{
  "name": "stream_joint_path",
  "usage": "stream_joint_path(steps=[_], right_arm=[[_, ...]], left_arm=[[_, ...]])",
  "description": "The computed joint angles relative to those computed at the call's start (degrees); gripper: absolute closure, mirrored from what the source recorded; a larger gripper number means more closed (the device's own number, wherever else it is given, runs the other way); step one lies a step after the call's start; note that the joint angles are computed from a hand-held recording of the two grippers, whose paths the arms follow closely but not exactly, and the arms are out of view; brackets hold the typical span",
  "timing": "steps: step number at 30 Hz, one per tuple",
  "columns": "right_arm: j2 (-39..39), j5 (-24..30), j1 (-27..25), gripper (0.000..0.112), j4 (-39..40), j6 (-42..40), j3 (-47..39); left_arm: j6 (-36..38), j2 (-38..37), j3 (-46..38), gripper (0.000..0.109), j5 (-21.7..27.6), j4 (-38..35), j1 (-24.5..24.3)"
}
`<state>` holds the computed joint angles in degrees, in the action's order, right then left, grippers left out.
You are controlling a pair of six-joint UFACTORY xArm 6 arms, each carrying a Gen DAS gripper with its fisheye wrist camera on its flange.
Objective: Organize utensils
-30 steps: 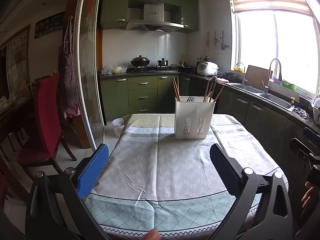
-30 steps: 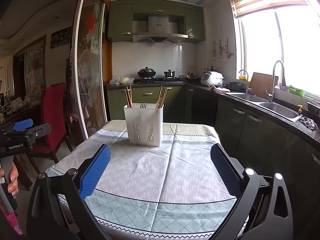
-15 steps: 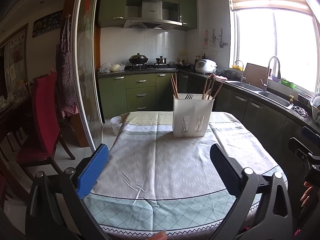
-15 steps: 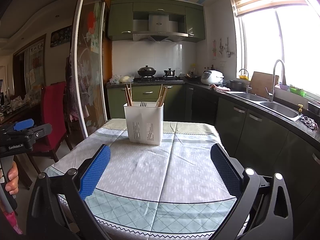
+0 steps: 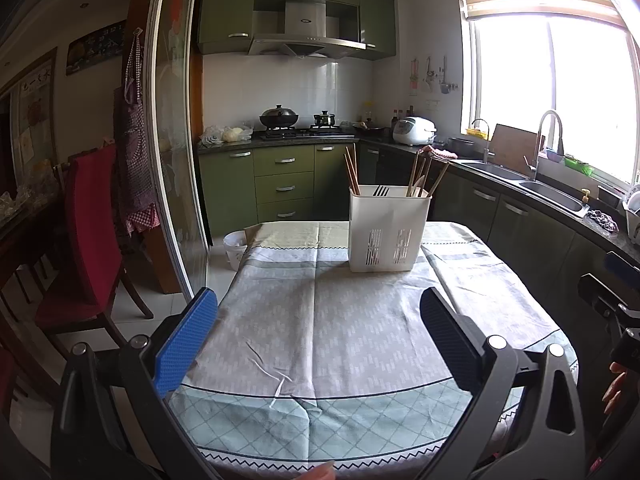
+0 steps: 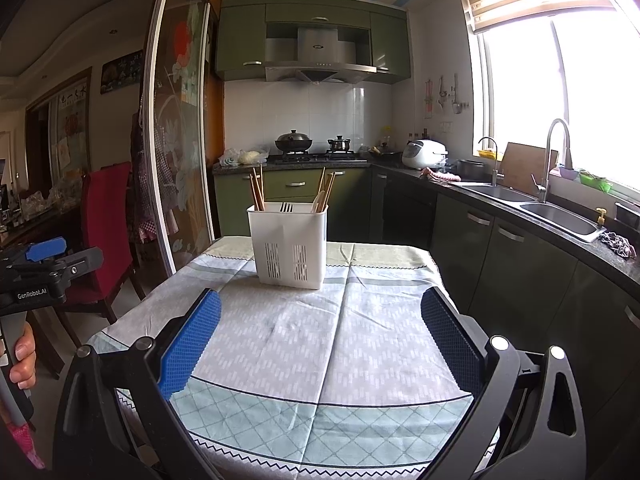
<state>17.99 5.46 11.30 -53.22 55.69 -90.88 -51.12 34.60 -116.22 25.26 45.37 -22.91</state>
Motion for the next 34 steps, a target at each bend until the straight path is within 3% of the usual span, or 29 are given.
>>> stream_joint_path(steps=[14, 19, 34], right_arm=[[0.0, 0.0, 0.0, 0.014, 0.2, -0.2, 0.0], [0.3, 0.0, 0.0, 0.014, 0.3, -0.3, 0.0], [1.4, -0.2, -0.4, 0.014, 2.8, -2.6, -0.2]], left_arm=[[0.7, -0.1, 0.2, 0.012, 0.1, -1.5, 0.1], [-4.6, -0.3, 0.5, 0.012, -0.1, 6.5, 0.1], [2.1, 2.5, -3.1, 0.012, 1.7, -1.2, 0.2]])
